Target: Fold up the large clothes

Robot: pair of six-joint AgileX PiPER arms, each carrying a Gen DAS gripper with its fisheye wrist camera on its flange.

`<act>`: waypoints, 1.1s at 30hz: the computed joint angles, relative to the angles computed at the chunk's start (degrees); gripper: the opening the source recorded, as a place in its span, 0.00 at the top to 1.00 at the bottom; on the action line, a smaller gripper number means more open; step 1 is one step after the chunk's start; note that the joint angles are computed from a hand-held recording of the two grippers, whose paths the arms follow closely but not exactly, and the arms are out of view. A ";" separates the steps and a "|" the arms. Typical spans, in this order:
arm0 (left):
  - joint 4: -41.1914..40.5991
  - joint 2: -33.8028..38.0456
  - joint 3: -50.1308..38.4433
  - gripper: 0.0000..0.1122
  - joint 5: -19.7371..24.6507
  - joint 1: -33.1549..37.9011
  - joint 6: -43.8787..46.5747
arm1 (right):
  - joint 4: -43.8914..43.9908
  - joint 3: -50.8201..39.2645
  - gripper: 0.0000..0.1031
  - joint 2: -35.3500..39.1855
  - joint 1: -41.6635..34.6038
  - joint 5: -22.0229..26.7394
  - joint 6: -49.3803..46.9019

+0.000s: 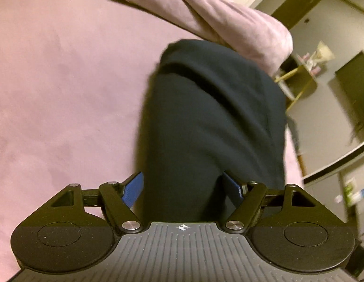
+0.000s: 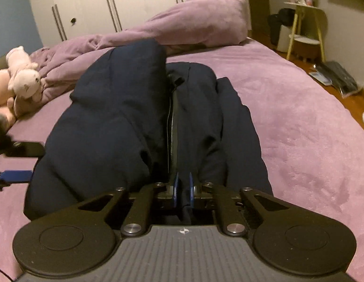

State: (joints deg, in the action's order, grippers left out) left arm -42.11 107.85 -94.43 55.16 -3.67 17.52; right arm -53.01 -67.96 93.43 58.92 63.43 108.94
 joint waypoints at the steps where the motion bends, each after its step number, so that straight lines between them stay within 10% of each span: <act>1: -0.72 0.07 0.61 0.29 -0.13 -0.14 0.31 | -0.06 0.28 0.93 -0.13 -0.21 -0.42 -0.39; 6: 1.30 0.61 -1.05 0.29 -2.45 -1.59 1.38 | -0.77 -2.26 0.92 -1.55 0.88 1.55 0.09; 11: -0.10 -1.65 1.96 0.29 -3.14 -1.78 1.17 | -5.90 -6.02 0.68 -2.62 3.66 5.99 4.05; 15: 0.19 -1.51 1.68 0.29 -3.09 -2.23 1.28 | -6.62 -8.04 0.60 -2.78 0.17 1.09 1.56; 23: 5.17 -3.31 2.71 0.29 -7.05 -0.73 -0.78 | 6.05 -22.83 0.61 8.35 -11.99 -6.88 -18.92; 27: 8.74 0.82 -2.76 0.29 -6.03 -1.34 -4.97 | 6.93 -21.17 0.80 9.42 -13.69 -10.63 -18.83; 33: 5.05 5.82 -8.75 0.30 -3.07 -3.29 -5.02 | -0.63 -17.86 0.86 8.63 -8.36 -3.02 -12.68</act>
State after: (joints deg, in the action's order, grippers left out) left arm -37.06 113.67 -103.18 52.10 -6.96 12.50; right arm -53.64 -85.82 102.06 50.56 60.41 96.26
